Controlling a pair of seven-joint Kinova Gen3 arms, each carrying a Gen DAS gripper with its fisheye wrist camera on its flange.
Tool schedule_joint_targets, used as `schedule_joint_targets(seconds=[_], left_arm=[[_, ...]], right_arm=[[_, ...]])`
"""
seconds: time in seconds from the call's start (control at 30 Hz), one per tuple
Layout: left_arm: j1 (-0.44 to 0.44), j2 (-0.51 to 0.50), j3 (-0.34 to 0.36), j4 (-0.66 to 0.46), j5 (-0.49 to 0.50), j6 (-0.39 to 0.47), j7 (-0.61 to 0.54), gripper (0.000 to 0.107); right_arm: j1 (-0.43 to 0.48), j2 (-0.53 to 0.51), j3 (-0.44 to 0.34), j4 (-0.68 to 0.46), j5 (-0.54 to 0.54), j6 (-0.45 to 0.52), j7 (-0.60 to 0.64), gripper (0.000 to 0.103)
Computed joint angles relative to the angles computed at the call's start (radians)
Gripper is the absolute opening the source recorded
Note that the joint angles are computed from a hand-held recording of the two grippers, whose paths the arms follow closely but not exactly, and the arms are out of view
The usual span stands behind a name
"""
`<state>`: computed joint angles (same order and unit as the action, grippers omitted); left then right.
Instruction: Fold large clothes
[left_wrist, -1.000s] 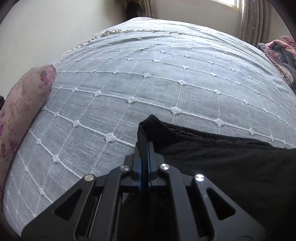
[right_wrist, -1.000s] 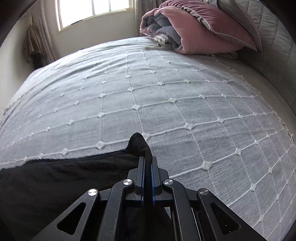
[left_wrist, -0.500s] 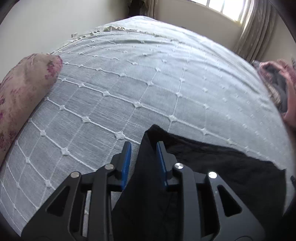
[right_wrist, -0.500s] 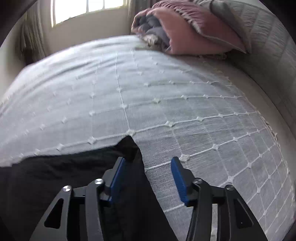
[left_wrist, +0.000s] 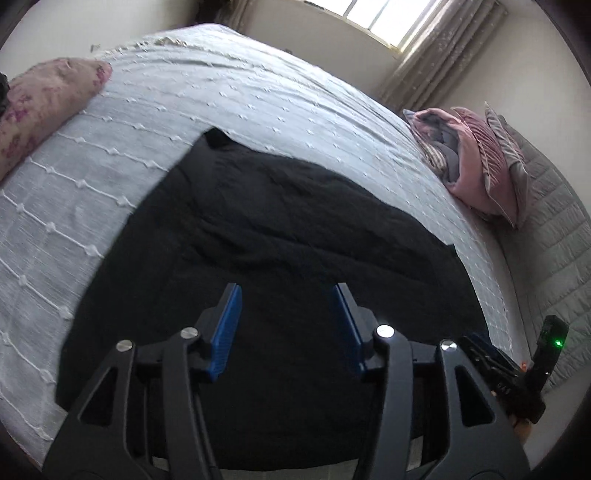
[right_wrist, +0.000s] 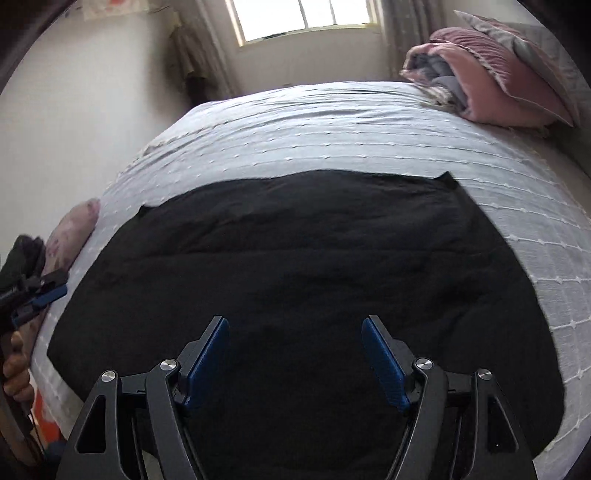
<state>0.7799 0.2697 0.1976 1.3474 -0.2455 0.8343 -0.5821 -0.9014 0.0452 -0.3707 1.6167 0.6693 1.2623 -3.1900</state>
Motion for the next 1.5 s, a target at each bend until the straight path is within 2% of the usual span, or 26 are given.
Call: schedule_joint_targets(seconds=[0.03, 0.1, 0.17, 0.2, 0.3, 0.4, 0.53, 0.6, 0.67, 0.77, 0.83, 0.93, 1.0, 1.07, 1.2, 1.33, 1.4, 1.5], left_arm=[[-0.013, 0.007, -0.003, 0.028, 0.041, -0.04, -0.016, 0.053], [0.0, 0.017, -0.064, 0.096, 0.095, -0.097, -0.001, 0.053], [0.026, 0.022, -0.109, 0.144, 0.084, -0.157, 0.045, 0.051], [0.025, 0.023, -0.103, 0.147, 0.054, -0.164, 0.052, 0.051], [-0.007, 0.034, -0.049, 0.13, -0.02, -0.143, 0.11, 0.051], [-0.002, 0.032, -0.054, 0.139, -0.028, -0.159, 0.139, 0.05], [0.014, 0.034, -0.061, 0.12, -0.074, -0.106, 0.153, 0.049], [0.019, 0.025, -0.07, 0.119, -0.103, -0.071, 0.167, 0.044], [-0.003, 0.011, -0.065, 0.137, -0.102, -0.059, 0.169, 0.026], [-0.05, -0.001, -0.043, 0.164, -0.062, -0.07, 0.133, 0.014], [-0.054, 0.0, -0.037, 0.162, -0.065, -0.061, 0.119, 0.012], [-0.071, -0.001, -0.03, 0.165, -0.046, -0.057, 0.095, 0.006], [-0.087, -0.004, -0.025, 0.174, -0.019, -0.07, 0.078, 0.006], [-0.087, -0.002, -0.024, 0.17, -0.017, -0.063, 0.068, 0.006], [-0.052, 0.008, -0.031, 0.142, -0.063, -0.01, 0.08, 0.005], [-0.04, 0.012, -0.032, 0.13, -0.084, 0.015, 0.08, 0.006], [-0.042, 0.008, -0.031, 0.134, -0.084, 0.013, 0.078, 0.006], [-0.025, 0.006, -0.034, 0.123, -0.106, 0.034, 0.099, 0.006]], right_arm=[[-0.03, 0.033, 0.005, -0.005, 0.019, 0.0, -0.013, 0.075], [-0.057, 0.093, -0.007, -0.02, 0.049, 0.018, -0.016, 0.074], [-0.09, 0.129, 0.014, -0.029, 0.066, 0.045, 0.008, 0.074], [-0.103, 0.129, 0.027, -0.022, 0.075, 0.043, 0.005, 0.074], [-0.095, 0.107, 0.054, 0.017, 0.057, -0.007, 0.004, 0.074], [-0.069, 0.082, 0.065, 0.047, 0.031, -0.028, 0.008, 0.074], [-0.037, 0.045, 0.069, 0.073, -0.001, 0.034, 0.022, 0.074], [0.001, 0.006, 0.061, 0.11, -0.033, 0.047, 0.016, 0.074], [0.037, -0.041, 0.053, 0.15, -0.062, 0.066, -0.006, 0.074], [0.091, -0.109, 0.03, 0.197, -0.094, 0.118, -0.05, 0.073], [0.123, -0.142, 0.011, 0.218, -0.112, 0.164, -0.087, 0.073], [0.2, -0.181, -0.018, 0.249, -0.165, 0.184, -0.119, 0.073], [0.229, -0.216, -0.01, 0.288, -0.192, 0.147, -0.142, 0.074], [0.23, -0.253, 0.03, 0.327, -0.223, 0.073, -0.175, 0.074], [0.303, -0.255, -0.026, 0.337, -0.224, 0.052, -0.149, 0.074], [0.336, -0.286, -0.03, 0.357, -0.242, 0.011, -0.168, 0.074], [0.343, -0.272, -0.067, 0.331, -0.234, 0.065, -0.182, 0.074], [0.406, -0.226, -0.205, 0.262, -0.193, 0.187, -0.192, 0.074]])
